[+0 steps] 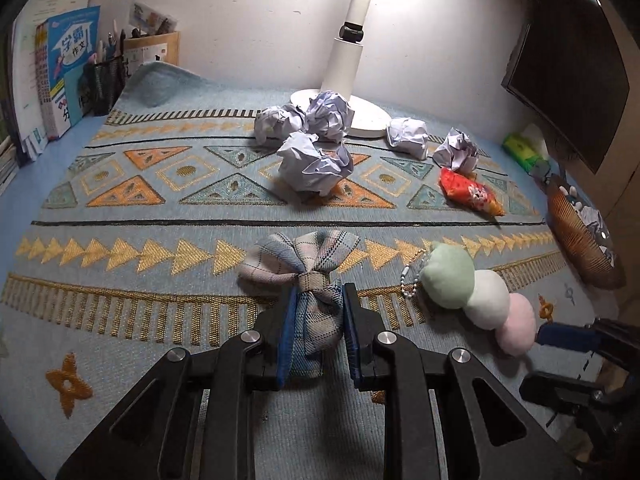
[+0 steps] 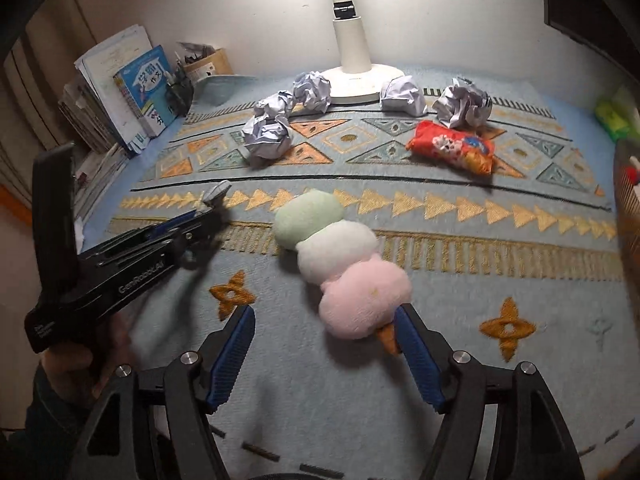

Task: Organize objects
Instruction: 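Carry the plaid bow and dango plush over the glass bowl with both tools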

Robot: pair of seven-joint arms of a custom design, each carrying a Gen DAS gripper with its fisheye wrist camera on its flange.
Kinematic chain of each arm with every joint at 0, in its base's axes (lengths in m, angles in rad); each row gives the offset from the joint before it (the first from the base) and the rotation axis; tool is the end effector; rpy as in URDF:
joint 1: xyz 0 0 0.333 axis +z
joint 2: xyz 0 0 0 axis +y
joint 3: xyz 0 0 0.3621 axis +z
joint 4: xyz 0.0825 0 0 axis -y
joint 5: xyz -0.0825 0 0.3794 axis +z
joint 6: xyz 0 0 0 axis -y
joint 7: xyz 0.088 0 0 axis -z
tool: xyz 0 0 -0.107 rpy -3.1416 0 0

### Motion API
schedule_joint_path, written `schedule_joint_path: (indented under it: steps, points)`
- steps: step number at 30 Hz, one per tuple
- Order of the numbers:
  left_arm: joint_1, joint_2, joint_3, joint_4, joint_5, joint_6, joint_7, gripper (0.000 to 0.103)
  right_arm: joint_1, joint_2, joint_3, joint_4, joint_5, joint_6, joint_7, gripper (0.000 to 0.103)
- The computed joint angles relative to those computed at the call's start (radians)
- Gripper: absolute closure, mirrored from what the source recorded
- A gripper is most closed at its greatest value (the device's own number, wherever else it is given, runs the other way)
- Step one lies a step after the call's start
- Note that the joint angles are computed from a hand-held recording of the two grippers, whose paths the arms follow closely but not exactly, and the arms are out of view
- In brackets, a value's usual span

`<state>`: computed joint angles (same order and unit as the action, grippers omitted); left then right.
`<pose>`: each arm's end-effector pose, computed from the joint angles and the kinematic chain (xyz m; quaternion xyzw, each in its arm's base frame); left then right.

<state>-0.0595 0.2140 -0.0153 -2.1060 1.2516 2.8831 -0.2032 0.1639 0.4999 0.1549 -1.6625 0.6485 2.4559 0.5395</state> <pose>0.5904 -0.0988 0.3990 -0.8097 0.4509 -0.2653 0.2658 0.6909 0.2088 0.3946 -0.8952 0.3282 -0.0111 0.3014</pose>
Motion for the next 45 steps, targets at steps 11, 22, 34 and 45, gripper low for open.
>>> schedule_joint_path:
  steps: [11, 22, 34, 45]
  points:
    - [0.007, 0.000, -0.003, -0.001, 0.025, -0.004, -0.035, 0.084, -0.017, 0.169, 0.040, 0.219, -0.012, -0.083, 0.014, 0.025]
    - [-0.001, 0.008, -0.001, 0.004, -0.049, -0.019, 0.040, 0.084, 0.033, 0.115, 0.031, 0.098, -0.065, 0.050, -0.134, 0.021]
    - [-0.029, 0.041, -0.032, 0.075, -0.123, -0.042, 0.214, 0.084, -0.049, 0.055, 0.058, 0.063, 0.101, 0.126, -0.084, 0.047]
    - [-0.099, 0.370, -0.178, 0.675, -0.461, -0.056, 0.867, 0.083, -0.182, 0.072, -0.011, 0.265, 0.233, 0.298, 0.151, 0.047]
